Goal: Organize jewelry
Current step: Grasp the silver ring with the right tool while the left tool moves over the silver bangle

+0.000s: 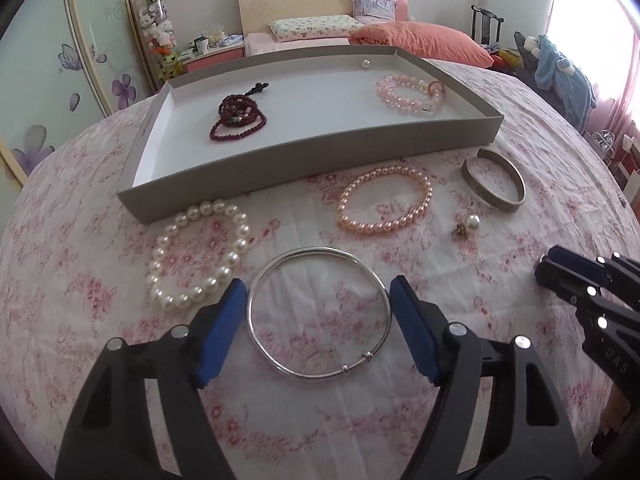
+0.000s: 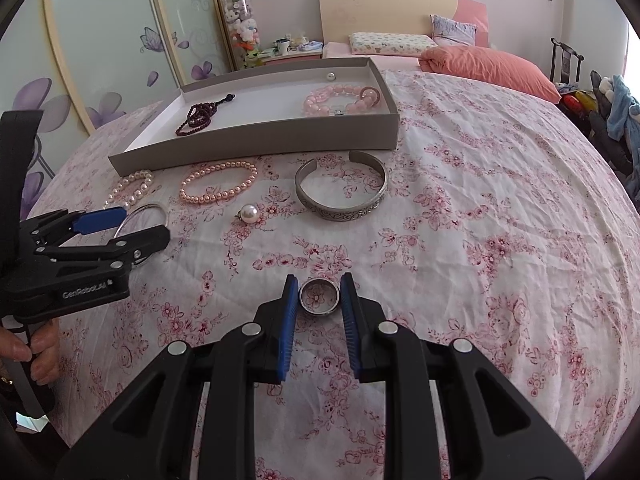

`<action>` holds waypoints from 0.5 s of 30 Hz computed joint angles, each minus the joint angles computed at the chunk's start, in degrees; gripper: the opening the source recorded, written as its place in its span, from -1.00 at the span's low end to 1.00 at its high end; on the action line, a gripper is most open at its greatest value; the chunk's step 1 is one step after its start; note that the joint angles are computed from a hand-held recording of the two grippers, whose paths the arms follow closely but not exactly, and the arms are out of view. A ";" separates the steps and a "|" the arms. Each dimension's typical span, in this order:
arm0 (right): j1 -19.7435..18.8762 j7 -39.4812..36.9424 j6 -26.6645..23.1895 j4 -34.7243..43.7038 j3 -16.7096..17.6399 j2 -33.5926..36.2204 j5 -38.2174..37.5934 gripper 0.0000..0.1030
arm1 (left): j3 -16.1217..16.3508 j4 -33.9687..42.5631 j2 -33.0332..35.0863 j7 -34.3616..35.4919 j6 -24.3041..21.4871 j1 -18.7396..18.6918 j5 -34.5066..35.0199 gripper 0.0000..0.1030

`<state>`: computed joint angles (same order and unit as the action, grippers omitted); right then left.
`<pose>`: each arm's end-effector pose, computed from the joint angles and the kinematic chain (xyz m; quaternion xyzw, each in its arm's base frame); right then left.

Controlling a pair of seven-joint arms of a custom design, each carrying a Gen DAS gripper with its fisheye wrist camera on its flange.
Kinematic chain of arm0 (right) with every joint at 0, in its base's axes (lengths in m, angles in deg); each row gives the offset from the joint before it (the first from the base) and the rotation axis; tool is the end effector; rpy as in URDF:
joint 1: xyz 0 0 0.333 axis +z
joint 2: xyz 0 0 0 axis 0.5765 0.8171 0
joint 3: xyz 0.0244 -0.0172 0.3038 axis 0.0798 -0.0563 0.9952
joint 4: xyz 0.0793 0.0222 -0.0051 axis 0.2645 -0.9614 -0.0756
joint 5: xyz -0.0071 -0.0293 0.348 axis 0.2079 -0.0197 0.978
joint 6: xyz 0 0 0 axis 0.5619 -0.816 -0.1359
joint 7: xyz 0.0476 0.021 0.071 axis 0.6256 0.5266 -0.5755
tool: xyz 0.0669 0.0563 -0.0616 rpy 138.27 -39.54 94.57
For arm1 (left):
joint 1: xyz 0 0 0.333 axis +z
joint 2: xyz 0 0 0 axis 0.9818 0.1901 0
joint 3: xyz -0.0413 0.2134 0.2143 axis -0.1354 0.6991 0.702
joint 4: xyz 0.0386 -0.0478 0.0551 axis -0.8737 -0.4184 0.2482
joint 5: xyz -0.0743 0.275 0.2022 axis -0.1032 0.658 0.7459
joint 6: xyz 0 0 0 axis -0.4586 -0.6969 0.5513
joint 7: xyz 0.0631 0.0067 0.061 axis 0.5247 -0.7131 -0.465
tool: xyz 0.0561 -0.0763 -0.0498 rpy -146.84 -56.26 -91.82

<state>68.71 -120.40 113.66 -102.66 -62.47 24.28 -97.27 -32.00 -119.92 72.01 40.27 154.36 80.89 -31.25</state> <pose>0.5112 0.3020 0.2716 -0.6701 0.6564 -0.1897 0.2900 0.5746 -0.0959 0.2791 -0.5574 0.7762 -0.2329 0.1806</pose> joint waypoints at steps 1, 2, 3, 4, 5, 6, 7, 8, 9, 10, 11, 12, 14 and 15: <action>-0.02 -0.23 -0.06 0.02 0.05 0.04 0.13 -0.56 | 0.23 -0.30 -0.21 -0.04 0.04 -0.04 0.03 0.42; -0.11 -0.71 -0.18 0.16 0.23 0.15 0.57 -0.56 | 0.79 -0.42 -0.29 -0.20 0.13 -0.47 0.06 0.45; -0.12 -1.08 -0.14 0.25 0.25 0.24 0.87 -0.56 | 1.46 -0.40 -0.31 -0.43 0.15 -1.02 0.07 0.54; -0.05 -1.46 -0.23 0.30 0.25 0.31 1.27 -0.56 | 3.60 -0.25 -0.28 -1.21 0.27 -3.00 0.03 0.59; 0.04 -1.87 -0.32 0.36 0.24 0.38 1.75 -0.56 | 4.29 -0.08 -0.12 -1.71 0.30 -3.59 -0.07 0.67; 0.24 -1.97 -0.27 0.32 0.01 0.40 1.94 -0.55 | 3.10 0.25 0.22 -1.73 0.11 -2.39 -0.23 0.68; 0.37 -2.15 -0.16 0.28 -0.15 0.41 2.20 -0.55 | 2.14 0.22 0.33 -1.64 0.23 -1.38 -0.28 0.68; 0.57 -2.22 0.00 0.29 -0.40 0.45 2.35 -0.55 | 1.59 0.01 0.34 -1.39 0.67 -0.84 -0.09 0.63; 0.82 -2.37 -0.02 0.35 -0.62 0.51 2.51 -0.55 | 0.67 -0.32 0.33 -1.03 1.19 0.04 0.11 0.51; 0.95 -2.72 -0.08 0.35 -0.74 0.51 2.83 -0.55 | -0.16 -0.78 0.23 -0.63 1.91 0.82 0.40 0.41; 1.21 -2.85 -0.20 0.35 -0.96 0.52 2.98 -0.55 | 0.40 -1.32 -0.09 -0.55 2.52 0.23 0.66 0.39; 1.41 -2.98 -0.30 0.38 -1.10 0.55 3.20 -0.55 | 0.01 -1.40 -0.06 -0.65 2.64 0.56 0.66 0.39; 1.66 -2.91 -0.02 0.48 -1.45 0.68 3.55 -0.55 | -0.92 -1.68 -0.05 -0.60 3.02 1.61 0.88 0.38; 1.83 -2.81 0.15 0.48 -1.69 0.71 3.66 -0.55 | -1.27 -1.83 -0.14 -0.69 2.99 2.08 0.91 0.38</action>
<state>70.55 -123.21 113.81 -102.18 -64.17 24.99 -93.61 -33.28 -121.75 71.86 39.58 157.34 82.97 -30.35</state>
